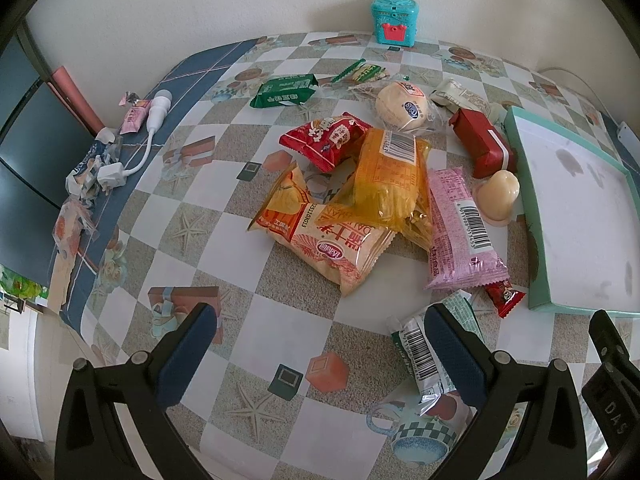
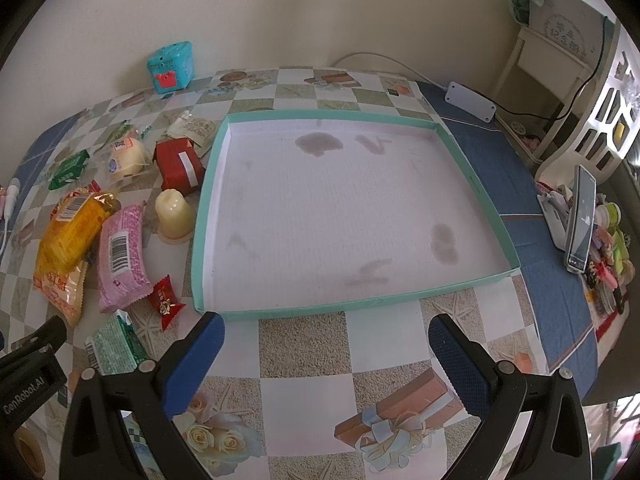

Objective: Organize snacks

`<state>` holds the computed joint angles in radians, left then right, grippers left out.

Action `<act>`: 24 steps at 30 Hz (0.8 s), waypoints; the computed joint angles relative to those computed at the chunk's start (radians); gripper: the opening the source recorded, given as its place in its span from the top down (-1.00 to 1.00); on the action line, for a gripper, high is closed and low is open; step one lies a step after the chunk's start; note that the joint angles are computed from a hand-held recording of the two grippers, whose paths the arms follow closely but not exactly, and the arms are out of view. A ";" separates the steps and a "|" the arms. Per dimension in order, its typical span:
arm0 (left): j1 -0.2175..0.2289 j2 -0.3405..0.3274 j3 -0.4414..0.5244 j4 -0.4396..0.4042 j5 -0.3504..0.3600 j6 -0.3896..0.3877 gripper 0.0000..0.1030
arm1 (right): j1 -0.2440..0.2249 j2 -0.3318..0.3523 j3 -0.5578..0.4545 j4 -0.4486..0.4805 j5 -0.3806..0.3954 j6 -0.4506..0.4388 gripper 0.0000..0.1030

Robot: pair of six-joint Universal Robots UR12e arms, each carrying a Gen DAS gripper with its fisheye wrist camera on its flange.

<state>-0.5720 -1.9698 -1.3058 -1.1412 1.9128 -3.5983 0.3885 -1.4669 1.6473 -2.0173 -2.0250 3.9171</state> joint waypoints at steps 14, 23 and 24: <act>0.006 0.001 -0.001 0.003 -0.020 -0.007 -1.00 | 0.000 0.006 -0.010 0.015 0.009 -0.008 -1.00; 0.060 0.040 -0.053 0.043 -0.082 -0.051 -1.00 | -0.003 0.026 -0.018 -0.089 0.185 -0.087 -1.00; 0.065 0.043 -0.057 0.045 -0.087 -0.052 -1.00 | -0.001 0.032 -0.023 -0.098 0.203 -0.103 -1.00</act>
